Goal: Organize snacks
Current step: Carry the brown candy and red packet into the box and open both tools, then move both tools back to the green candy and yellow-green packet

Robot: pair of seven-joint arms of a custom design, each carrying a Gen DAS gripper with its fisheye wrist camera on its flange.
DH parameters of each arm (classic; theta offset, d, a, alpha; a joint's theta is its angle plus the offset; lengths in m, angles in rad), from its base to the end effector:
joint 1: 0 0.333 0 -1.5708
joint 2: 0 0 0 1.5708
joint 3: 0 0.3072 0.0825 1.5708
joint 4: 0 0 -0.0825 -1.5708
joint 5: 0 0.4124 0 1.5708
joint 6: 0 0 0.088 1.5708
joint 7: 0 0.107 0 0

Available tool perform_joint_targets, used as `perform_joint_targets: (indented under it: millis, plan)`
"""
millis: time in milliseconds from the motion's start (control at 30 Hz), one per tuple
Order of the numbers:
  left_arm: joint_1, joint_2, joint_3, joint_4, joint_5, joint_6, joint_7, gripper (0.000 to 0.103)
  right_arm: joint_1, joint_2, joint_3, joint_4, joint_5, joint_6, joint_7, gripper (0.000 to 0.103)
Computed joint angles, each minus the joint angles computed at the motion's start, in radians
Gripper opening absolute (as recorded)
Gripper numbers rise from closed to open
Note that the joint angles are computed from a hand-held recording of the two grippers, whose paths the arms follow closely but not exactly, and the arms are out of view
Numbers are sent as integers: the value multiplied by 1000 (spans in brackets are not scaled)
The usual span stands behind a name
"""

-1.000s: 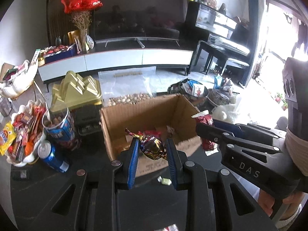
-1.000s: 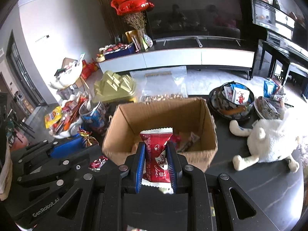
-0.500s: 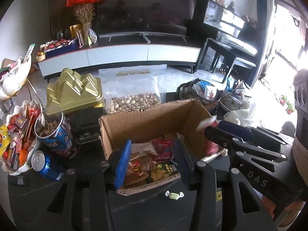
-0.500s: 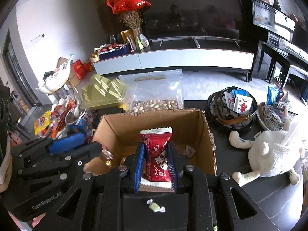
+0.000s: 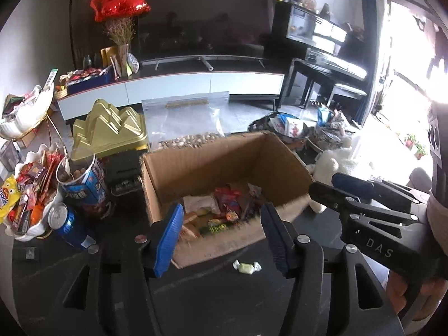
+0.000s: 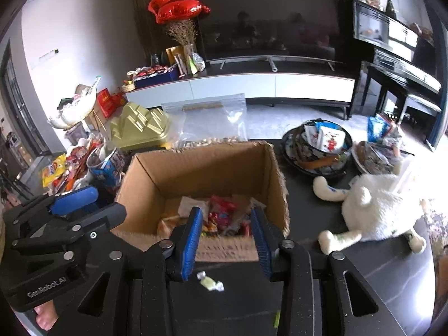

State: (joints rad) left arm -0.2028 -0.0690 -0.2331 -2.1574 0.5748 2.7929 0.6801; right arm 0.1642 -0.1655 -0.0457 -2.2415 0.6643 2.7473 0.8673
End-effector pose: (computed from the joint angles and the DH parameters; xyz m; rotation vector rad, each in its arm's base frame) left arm 0.5264 -0.2751 0.4803 -1.7803 1.8226 -0.8334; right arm 0.5620 0.0412 0.4854 -1.9271 1.4388 -0.4392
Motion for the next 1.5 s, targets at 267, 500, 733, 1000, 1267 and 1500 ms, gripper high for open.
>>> perform_joint_targets:
  millis: [267, 500, 733, 1000, 1267, 1500]
  plan:
    - [-6, -55, -39, -69, 130, 7, -143, 59, 12, -122, -32, -156, 49, 57, -60, 43]
    - [-14, -83, -59, -125, 149, 44, -220, 62, 35, -204, -70, -266, 87, 112, -89, 48]
    - [0, -101, -102, -162, 296, 28, -379, 64, 97, -254, -129, -357, 160, 212, -144, 55]
    - [-8, -61, -102, -175, 467, 43, -554, 66, 241, -264, -256, -419, 286, 393, -234, 63]
    - [-36, 22, -56, -157, 520, 59, -589, 66, 704, -262, -690, -444, 244, 654, -200, 67]
    - [-44, 95, -7, -119, 652, 117, -625, 66, 920, -236, -914, -485, 32, 830, 36, 67]
